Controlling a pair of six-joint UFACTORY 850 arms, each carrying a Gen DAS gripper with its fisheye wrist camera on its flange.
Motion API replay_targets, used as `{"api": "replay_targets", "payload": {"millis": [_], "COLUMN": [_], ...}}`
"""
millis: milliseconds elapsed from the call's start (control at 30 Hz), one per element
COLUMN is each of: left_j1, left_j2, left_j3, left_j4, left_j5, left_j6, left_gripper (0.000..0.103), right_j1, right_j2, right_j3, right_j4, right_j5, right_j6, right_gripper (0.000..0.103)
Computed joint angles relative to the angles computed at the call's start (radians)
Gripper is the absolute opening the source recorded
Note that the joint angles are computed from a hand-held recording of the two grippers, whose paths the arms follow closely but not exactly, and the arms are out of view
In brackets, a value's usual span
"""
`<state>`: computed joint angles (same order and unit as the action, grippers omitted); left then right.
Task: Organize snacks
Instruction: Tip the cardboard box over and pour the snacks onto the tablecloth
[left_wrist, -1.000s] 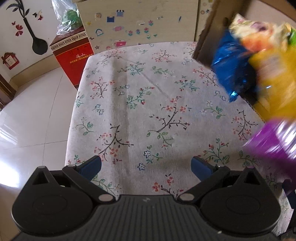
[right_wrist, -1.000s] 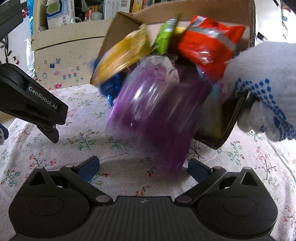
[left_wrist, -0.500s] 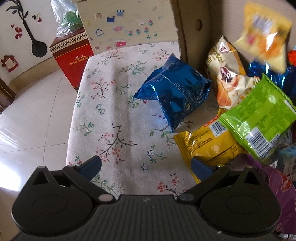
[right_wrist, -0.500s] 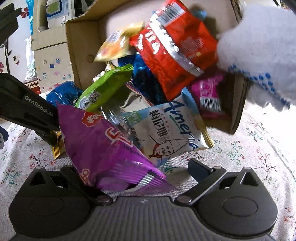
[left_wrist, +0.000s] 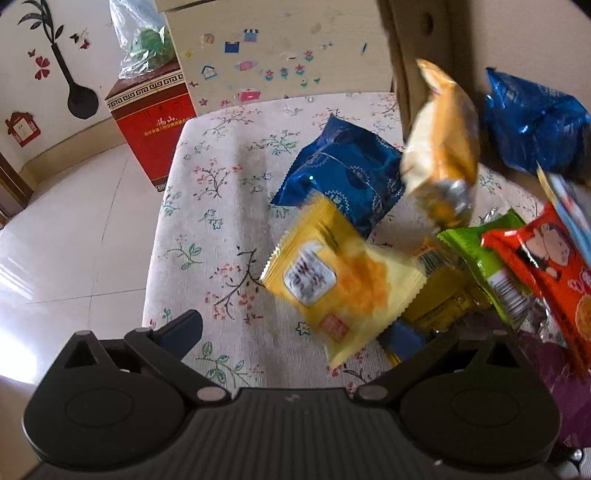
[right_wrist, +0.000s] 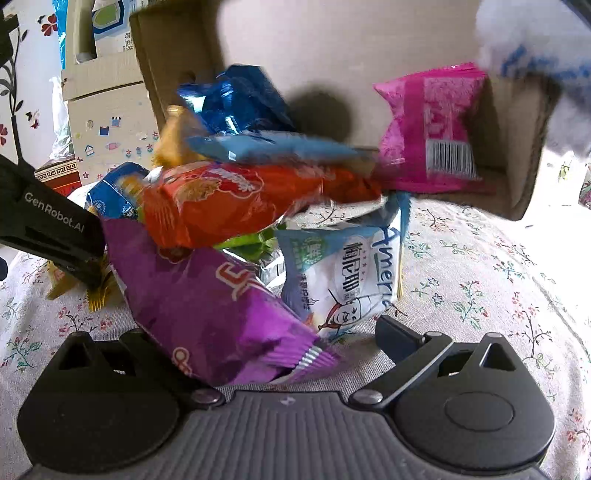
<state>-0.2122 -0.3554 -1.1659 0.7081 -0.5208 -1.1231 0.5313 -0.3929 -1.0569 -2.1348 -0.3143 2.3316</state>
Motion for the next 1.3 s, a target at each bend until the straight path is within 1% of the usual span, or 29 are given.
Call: {"api": "replay_targets", "payload": {"millis": [167,333,967,1300], "left_j1": [-0.006,-0.005,-0.025,-0.033], "left_j2": [0.009,0.019,0.061,0.088], "left_j3": [0.012,0.022,0.063,0.077], "left_j4": [0.041,0.036,0.162,0.216], "left_j5": [0.001,0.010,0.003,0.043], "left_j6": [-0.033,-0.032,-0.139,-0.181], "left_gripper": [0.102,0.102,0.102,0.102], "right_j1": [0.001,0.001,0.001,-0.004], "right_j2": [-0.001,-0.004,-0.011,-0.005], "right_j3": [0.000,-0.003,-0.005,0.001], "right_j4": [-0.004,-0.005,-0.020,-0.031], "right_j5": [-0.002,-0.002,-0.004,-0.001], "right_j6": [0.006,0.007,0.024,0.032], "right_gripper": [0.103,0.103,0.103,0.103]}}
